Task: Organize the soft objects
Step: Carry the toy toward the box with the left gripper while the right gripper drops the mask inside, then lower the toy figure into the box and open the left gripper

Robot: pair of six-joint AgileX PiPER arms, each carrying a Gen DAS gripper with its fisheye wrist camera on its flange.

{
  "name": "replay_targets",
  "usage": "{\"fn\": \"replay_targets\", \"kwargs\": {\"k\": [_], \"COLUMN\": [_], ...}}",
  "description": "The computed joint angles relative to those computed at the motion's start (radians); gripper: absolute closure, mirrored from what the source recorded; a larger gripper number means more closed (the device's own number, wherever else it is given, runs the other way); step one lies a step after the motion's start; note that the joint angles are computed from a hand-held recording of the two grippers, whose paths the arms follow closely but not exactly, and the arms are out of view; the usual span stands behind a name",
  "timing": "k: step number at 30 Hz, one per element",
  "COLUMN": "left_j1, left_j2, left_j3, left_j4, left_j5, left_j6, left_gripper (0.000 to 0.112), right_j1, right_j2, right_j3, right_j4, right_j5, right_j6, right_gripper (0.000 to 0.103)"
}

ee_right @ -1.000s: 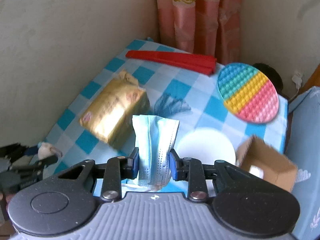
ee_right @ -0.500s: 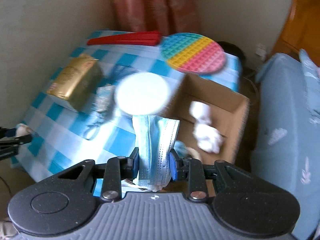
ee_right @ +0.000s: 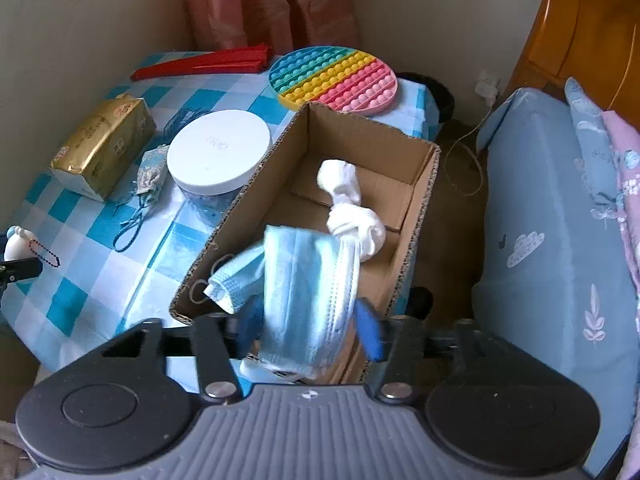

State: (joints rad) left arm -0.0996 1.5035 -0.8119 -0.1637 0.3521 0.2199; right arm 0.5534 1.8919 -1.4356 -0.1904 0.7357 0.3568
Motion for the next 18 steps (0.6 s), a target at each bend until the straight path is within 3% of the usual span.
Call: {"fn": "replay_targets", "kwargs": {"k": [7, 14, 18], "left_j1": [-0.068, -0.156, -0.220], "left_j2": [0.065, 0.187, 0.273], "left_j3": [-0.106, -0.320, -0.470], "left_j4": [-0.038, -0.021, 0.012], "left_j5": [0.065, 0.193, 0.263], "left_j6": [0.043, 0.053, 0.040], "left_gripper": [0.069, 0.069, 0.069], "right_j1": [0.007, 0.066, 0.132], "right_j2": [-0.057, -0.146, -0.146], "right_j3": [0.098, 0.281, 0.321], "right_j4": [-0.016, -0.087, -0.275], "right_j5": [-0.085, -0.254, -0.262], "right_j6": [0.027, 0.162, 0.372], "right_gripper": [0.031, 0.024, 0.022]}}
